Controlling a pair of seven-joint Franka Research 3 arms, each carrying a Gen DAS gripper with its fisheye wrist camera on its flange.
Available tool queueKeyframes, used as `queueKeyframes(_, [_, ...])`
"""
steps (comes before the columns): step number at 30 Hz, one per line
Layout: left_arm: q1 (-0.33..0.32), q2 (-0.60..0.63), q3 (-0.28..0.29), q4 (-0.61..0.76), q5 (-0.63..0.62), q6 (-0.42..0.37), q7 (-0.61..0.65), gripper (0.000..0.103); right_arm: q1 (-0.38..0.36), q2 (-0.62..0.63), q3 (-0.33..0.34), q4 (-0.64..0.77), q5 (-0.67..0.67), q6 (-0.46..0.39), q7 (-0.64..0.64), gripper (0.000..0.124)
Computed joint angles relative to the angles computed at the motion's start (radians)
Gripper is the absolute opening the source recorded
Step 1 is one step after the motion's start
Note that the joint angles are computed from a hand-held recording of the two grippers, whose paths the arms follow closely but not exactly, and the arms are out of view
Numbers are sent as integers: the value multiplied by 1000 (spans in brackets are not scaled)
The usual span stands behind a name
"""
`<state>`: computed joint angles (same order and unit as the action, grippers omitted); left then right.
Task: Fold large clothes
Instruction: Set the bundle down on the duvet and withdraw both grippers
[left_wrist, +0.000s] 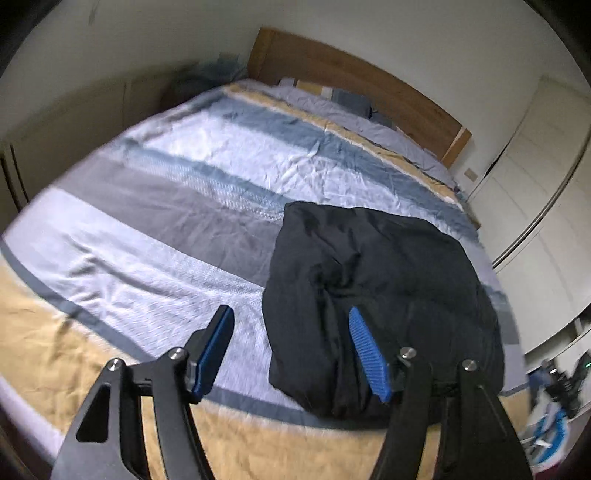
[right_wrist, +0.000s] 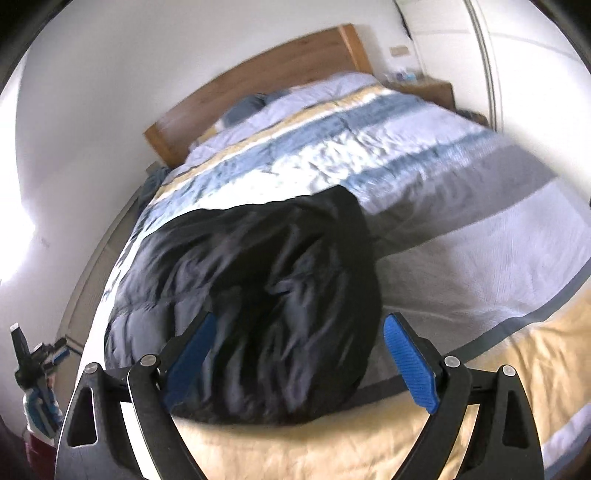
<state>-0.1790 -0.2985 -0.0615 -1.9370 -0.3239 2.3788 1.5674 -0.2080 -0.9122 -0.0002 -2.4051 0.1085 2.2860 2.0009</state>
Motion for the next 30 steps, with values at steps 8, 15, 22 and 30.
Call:
queueKeyframes(8, [-53,-249,-89,-176,174,103,-139,66,43,-121,115,39,-42,-71,46,96])
queueKeyframes(15, [-112,-414,-142,-281,319,100,-263,71,69,-221,206,62,-92,-168,112,100])
queueKeyframes(22, [-163,-529,-183,-305,414,68,-361,71,97,-250,311,144,-156,-230,146,103])
queueKeyframes(30, [-170,-633,-222,-304,498,22,-435,71,118,-246,386,237,-208,-270,155,103])
